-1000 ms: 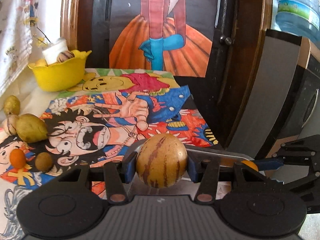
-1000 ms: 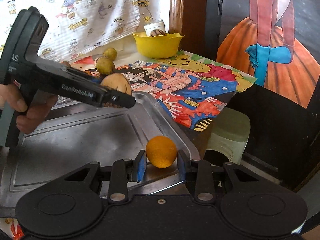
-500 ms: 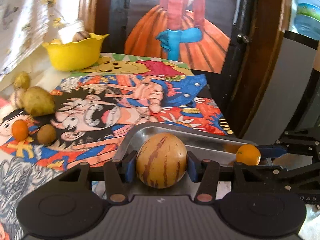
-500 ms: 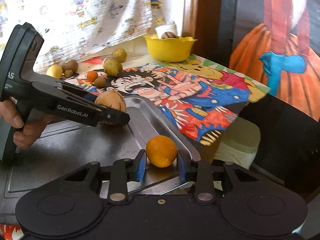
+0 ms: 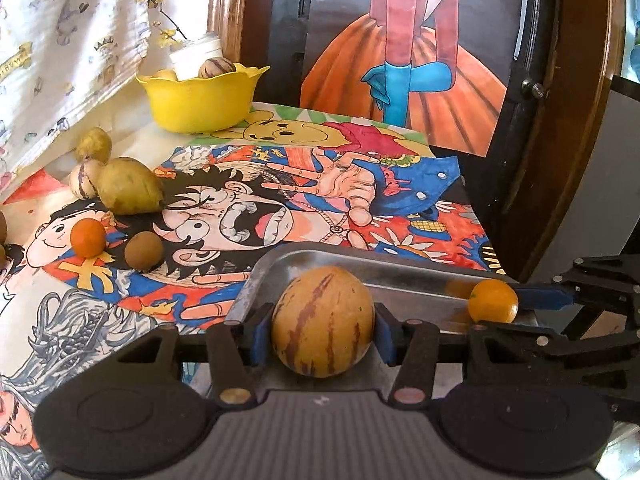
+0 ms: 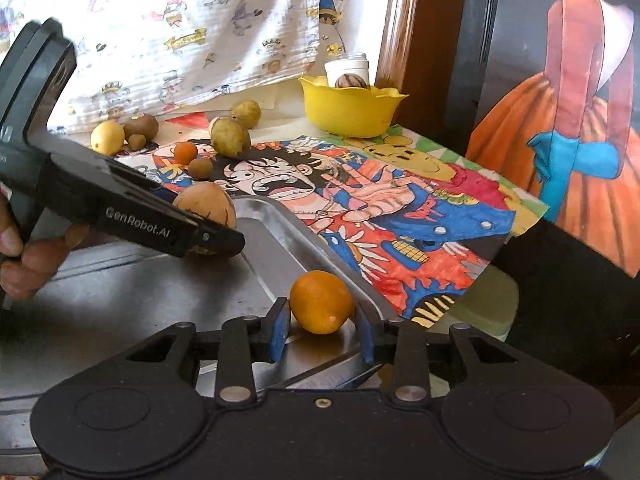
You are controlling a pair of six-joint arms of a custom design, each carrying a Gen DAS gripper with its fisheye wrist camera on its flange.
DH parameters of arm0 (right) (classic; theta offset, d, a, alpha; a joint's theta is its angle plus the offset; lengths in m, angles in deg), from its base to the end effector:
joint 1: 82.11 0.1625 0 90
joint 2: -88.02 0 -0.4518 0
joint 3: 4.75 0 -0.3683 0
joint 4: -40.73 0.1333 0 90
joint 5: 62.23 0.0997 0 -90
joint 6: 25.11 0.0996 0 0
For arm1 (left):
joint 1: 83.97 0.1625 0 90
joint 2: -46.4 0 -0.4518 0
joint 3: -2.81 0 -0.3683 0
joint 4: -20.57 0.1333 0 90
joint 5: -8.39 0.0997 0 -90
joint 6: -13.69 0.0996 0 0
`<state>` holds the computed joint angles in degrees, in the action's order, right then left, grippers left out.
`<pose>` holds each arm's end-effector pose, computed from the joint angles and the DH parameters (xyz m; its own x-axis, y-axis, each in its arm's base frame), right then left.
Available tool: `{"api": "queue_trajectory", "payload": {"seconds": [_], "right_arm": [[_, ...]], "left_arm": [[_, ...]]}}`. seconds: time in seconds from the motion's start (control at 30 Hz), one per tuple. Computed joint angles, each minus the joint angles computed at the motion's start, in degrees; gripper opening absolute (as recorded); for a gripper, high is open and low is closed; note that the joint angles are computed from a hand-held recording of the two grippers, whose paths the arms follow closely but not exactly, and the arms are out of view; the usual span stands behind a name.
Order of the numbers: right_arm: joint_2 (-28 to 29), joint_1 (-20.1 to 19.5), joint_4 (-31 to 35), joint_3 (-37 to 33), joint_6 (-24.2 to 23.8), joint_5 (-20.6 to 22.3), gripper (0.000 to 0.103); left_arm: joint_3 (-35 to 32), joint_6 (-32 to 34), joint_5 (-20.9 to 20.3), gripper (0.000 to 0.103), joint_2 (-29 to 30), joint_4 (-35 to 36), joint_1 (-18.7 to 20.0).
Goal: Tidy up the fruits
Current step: 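Carry the orange in the right gripper over the grey tray while the left carries the pepino, then open the right gripper to drop the orange on the tray while the left releases the pepino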
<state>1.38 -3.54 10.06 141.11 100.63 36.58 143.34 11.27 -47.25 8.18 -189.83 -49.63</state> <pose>0.0654 -0.2721 0.1625 -0.6271 -0.1888 0.7557 -0.7092 0.5396 -0.4537 -0.2207 -0.3803 0.0350 -0.6430 0.5596 -0.5229 0.7584 0.5603 -0.3329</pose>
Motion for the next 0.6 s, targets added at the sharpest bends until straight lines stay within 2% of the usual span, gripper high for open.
{"api": "queue_trajectory", "payload": {"seconds": [0.17,0.23,0.3,0.33,0.43,0.5,0.6], "right_arm": [[0.9,2.6,-5.0,1.4,-0.8,3.6,0.043],[0.7,2.9,-6.0,2.1,-0.6,3.7,0.049],[0.5,3.5,-7.5,3.1,-0.3,4.2,0.059],[0.3,3.7,-8.2,3.6,-0.1,4.4,0.059],[-1.1,4.5,-8.5,4.8,2.0,5.2,0.061],[-2.4,5.3,-8.8,5.8,3.2,5.7,0.069],[-3.7,7.9,-9.8,7.5,5.0,7.8,0.077]], "left_arm": [[-1.1,-1.7,-0.9,0.057,-1.4,3.5,0.7],[-1.3,-2.6,-1.5,0.064,-2.0,4.7,0.9],[-1.1,-3.1,-1.6,0.072,-2.4,4.5,0.6],[-0.8,-3.2,-1.5,0.077,-2.5,4.0,0.3],[0.1,-4.2,-0.2,0.081,-3.0,2.9,-0.7],[0.9,-5.2,0.4,0.082,-3.8,2.7,-1.4],[2.8,-6.6,1.6,0.09,-5.2,1.3,-2.7]]}}
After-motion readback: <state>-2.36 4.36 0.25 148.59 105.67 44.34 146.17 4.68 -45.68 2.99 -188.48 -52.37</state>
